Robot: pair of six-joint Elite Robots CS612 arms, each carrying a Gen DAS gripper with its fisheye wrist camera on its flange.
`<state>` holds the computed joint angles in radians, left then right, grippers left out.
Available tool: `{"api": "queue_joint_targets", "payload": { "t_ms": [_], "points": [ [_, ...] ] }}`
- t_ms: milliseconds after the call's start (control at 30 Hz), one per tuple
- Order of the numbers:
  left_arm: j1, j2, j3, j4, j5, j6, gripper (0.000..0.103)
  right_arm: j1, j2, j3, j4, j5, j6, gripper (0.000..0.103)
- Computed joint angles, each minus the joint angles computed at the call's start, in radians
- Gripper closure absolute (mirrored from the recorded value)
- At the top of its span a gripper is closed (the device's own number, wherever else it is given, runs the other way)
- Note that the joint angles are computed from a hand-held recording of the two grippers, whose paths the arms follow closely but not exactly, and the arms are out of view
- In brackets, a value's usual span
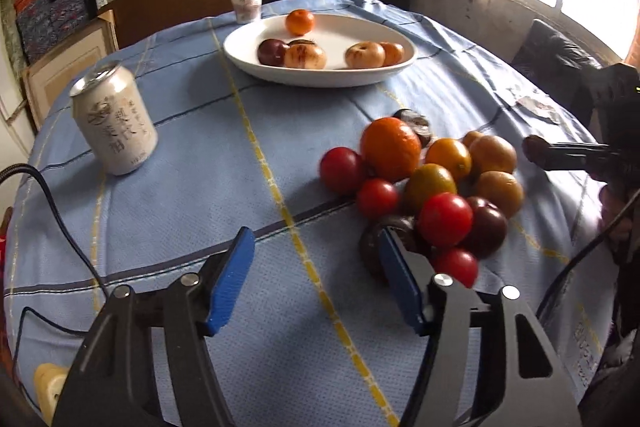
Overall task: Organize fruits
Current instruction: 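Grasp a brown mangosteen with the left tool while the right tool holds its mangosteen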
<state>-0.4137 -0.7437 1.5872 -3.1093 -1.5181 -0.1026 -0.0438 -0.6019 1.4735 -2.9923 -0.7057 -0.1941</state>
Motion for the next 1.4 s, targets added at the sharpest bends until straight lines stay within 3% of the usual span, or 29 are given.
{"api": "queue_joint_targets", "payload": {
  "t_ms": [133, 267, 367, 533, 733, 900, 1000, 1267, 1400],
  "points": [
    [-0.005, 0.001, 0.002, -0.005, -0.003, 0.024, 0.041, 0.0, 0.0, 0.0, 0.01, 0.004, -0.01, 0.061],
    [0.005, 0.0, 0.001, 0.004, -0.084, 0.034, 0.041, 0.0, 0.0, -0.001, 0.01, 0.008, -0.009, 0.061],
    [-0.006, -0.001, 0.001, 0.019, -0.072, 0.075, 0.041, 0.0, 0.0, -0.001, 0.011, 0.008, -0.011, 0.061],
    [-0.002, 0.006, -0.013, 0.047, -0.095, 0.052, 0.04, 0.002, -0.001, -0.004, 0.026, 0.008, -0.022, 0.061],
    [-0.005, 0.008, -0.016, 0.045, -0.111, 0.063, 0.048, 0.002, -0.003, -0.003, 0.034, 0.01, -0.029, 0.061],
    [-0.01, 0.009, -0.017, 0.05, -0.095, 0.07, 0.049, 0.002, -0.002, -0.003, 0.039, 0.009, -0.027, 0.061],
    [-0.009, 0.011, -0.021, 0.051, -0.112, 0.07, 0.059, 0.003, -0.003, -0.004, 0.043, 0.007, -0.029, 0.061],
    [-0.012, 0.005, -0.007, 0.027, -0.092, 0.054, 0.06, 0.0, 0.0, -0.003, 0.026, 0.013, -0.014, 0.061],
    [-0.002, 0.001, 0.006, -0.004, -0.12, 0.013, 0.06, 0.001, 0.0, -0.001, 0.02, 0.008, -0.01, 0.061]
  ]
}}
